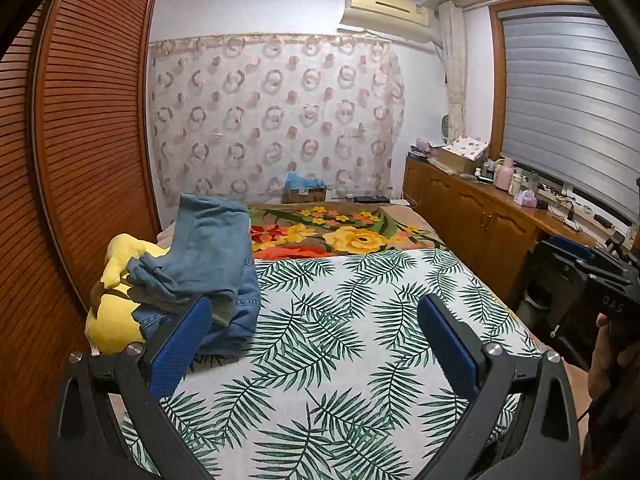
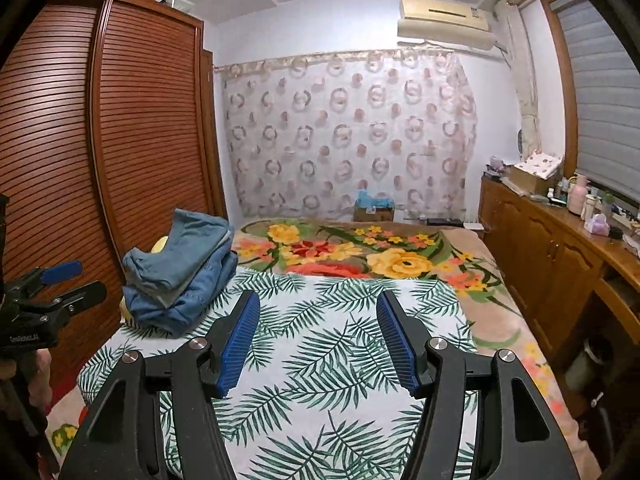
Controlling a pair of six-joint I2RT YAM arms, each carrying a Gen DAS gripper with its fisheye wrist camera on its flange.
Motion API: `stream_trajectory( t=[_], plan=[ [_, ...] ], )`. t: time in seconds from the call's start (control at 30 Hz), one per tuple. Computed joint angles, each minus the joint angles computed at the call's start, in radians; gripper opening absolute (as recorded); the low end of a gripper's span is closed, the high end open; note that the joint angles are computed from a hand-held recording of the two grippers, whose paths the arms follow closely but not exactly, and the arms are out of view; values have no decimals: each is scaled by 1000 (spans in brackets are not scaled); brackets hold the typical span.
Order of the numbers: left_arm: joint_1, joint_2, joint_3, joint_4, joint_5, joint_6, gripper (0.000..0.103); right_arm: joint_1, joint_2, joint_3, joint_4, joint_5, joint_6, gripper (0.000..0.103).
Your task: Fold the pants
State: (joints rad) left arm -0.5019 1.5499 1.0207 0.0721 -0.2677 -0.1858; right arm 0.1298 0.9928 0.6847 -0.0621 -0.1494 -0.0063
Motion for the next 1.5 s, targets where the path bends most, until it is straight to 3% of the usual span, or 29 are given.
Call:
stream_trajectory(
  t=[0.33,1.5],
  plan=[
    [-32,-39,-16,0,-37,11,103,54,-59,-65,34,70,25,63],
    [-32,-51,-26,1,-41,11,103,13,-65,-92,65,46,-2,63]
  ],
)
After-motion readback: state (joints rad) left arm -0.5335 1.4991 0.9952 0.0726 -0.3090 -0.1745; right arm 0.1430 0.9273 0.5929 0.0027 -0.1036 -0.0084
